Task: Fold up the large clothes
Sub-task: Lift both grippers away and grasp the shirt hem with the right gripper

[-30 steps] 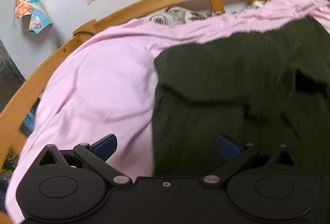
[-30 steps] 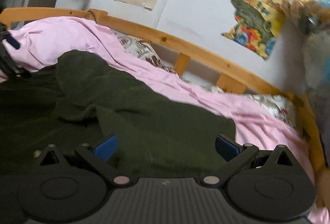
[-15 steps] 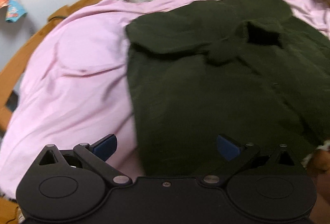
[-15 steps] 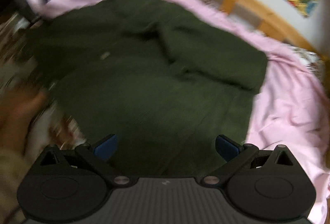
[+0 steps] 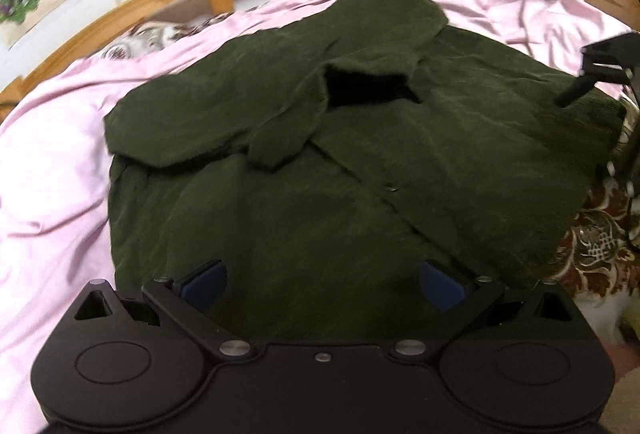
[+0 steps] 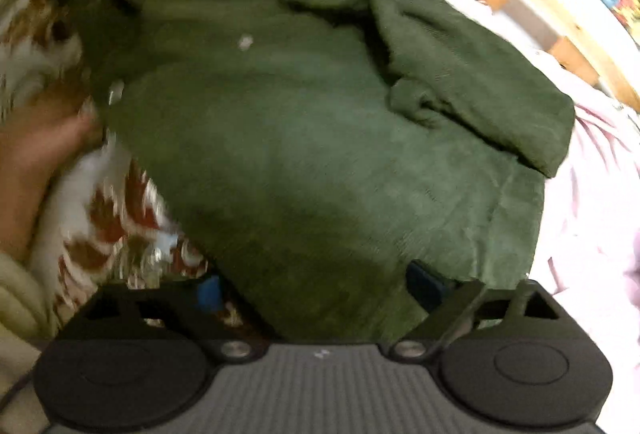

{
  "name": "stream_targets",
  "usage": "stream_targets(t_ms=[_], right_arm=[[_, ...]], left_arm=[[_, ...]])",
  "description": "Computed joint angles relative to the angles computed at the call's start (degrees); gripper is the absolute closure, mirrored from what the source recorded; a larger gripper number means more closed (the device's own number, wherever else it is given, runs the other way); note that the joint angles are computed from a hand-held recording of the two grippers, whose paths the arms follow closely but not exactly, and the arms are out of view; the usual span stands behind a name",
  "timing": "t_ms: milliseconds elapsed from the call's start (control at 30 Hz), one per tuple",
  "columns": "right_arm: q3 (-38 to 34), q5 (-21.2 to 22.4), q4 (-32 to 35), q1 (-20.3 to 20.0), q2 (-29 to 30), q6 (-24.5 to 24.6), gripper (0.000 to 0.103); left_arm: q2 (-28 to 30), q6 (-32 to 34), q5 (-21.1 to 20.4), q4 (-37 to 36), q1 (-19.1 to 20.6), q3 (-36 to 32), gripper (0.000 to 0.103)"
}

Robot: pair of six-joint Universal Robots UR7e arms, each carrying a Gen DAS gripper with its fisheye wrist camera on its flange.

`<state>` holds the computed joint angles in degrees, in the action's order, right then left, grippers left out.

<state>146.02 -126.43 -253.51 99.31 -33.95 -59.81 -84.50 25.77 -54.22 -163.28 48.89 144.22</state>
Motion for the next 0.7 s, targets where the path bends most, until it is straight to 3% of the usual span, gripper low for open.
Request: stream_targets(t_ms=[33,100,167,267,433,600,700], right_arm=[[1.32,1.77,3.08,-0.16,-2.63,2.60,0.029],[2.65,3.85,7.93,0.26,-6.36,6.44,0.055],[3.21,6.03,13.33,0.66,-10.24,11.31,0.072],[2.70,9.90,23.22,-0.29,-17.24,19.56,0.079],[0.17,15.80,37.62,-2.30,-27.49,29.28,0.084],[-4.67,17.51,47.25,-2.04,-31.03,35.40,0.087],[-7.72,17.12,49.93,-1.31,-30.48,35.75,0.087]], left_arm=[[0.44,0.38,-0.36,-0.15,0.10,-0.24,0.001],[0.05,0.54,-1.33,0.88,0.42,-0.54,0.001],[-0.29,0.15,-2.21,1.89,0.49,-0.79,0.001],[-0.78,0.26,-3.57,2.33,0.32,-0.77,0.001],[-2.03,1.76,-6.54,2.97,-0.18,-0.26,0.001],[-0.92,1.61,-6.97,0.12,-0.64,0.48,0.001],[-1.24,0.56,-7.23,-0.66,-0.42,0.10,0.001]])
